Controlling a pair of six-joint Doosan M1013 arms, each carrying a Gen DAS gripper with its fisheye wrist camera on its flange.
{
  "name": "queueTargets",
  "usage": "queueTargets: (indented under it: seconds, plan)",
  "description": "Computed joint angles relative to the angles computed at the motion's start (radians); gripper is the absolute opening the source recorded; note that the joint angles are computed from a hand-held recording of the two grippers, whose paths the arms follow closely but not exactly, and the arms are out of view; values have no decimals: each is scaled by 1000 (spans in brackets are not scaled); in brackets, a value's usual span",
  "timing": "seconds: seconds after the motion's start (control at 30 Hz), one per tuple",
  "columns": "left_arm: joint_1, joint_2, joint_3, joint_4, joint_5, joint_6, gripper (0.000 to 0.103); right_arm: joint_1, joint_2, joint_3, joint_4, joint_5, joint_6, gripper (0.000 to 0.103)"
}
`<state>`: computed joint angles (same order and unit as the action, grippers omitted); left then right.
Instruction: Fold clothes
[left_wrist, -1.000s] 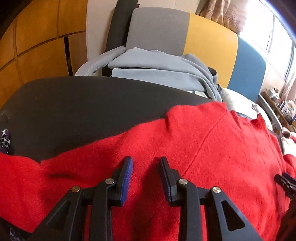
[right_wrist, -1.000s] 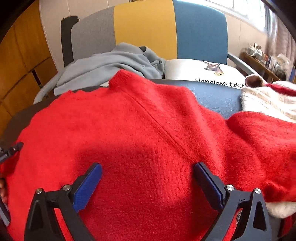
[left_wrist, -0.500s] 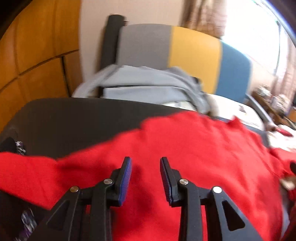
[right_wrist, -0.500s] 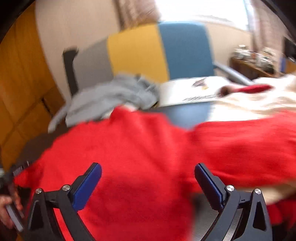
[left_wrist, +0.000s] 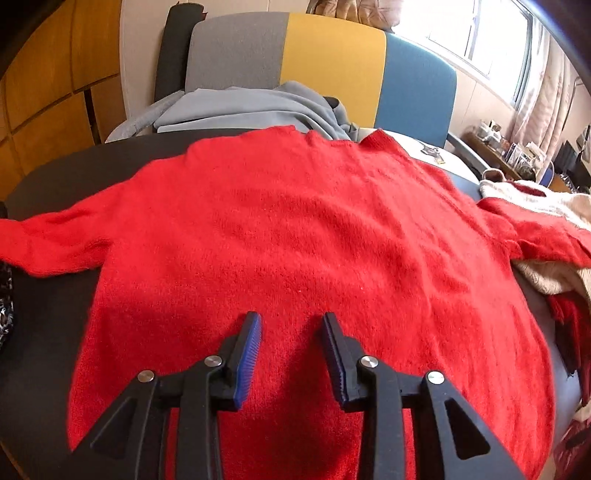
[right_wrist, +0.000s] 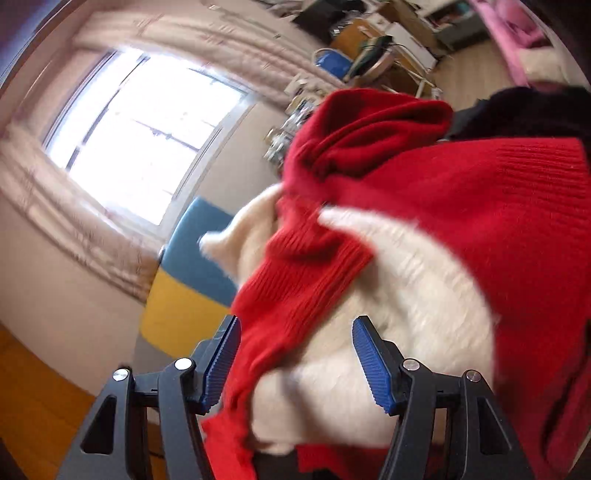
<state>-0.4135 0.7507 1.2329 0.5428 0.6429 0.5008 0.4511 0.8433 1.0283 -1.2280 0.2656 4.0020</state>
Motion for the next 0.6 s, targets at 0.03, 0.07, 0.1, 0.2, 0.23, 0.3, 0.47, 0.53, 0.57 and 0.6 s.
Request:
queueTargets:
  seconds: [0.03, 0.07, 0.1, 0.2, 0.23, 0.3, 0.47, 0.53, 0.57, 0.6]
  plan:
    - [0, 0, 1, -6, -2, 3, 35, -2, 3, 1, -39, 8, 72, 65]
    - [1, -1, 2, -12, -7, 7, 35, -5, 4, 8, -117, 9, 182, 65]
    - [1, 0, 3, -10, -9, 9, 35, -5, 6, 9, -169, 23, 249, 64]
    - [-2, 1, 6, 6, -12, 3, 35, -1, 22, -22, -118, 69, 193, 40]
    - [-3, 1, 6, 8, -13, -2, 36, 0, 23, -26, -91, 79, 162, 34]
    - [-2, -2, 13, 12, -24, -15, 36, 0, 20, -24, -70, 99, 133, 33]
    - [-2, -8, 29, 31, -48, -31, 36, 7, 25, -53, 28, 133, -21, 17]
    - [1, -11, 37, 26, -65, -32, 36, 13, 14, -62, 102, 179, -159, 12]
    - [2, -13, 41, 25, -73, -35, 36, 15, 5, -60, 120, 200, -218, 11]
    - [3, -14, 45, 23, -82, -39, 36, 18, 6, -82, 171, 221, -330, 11]
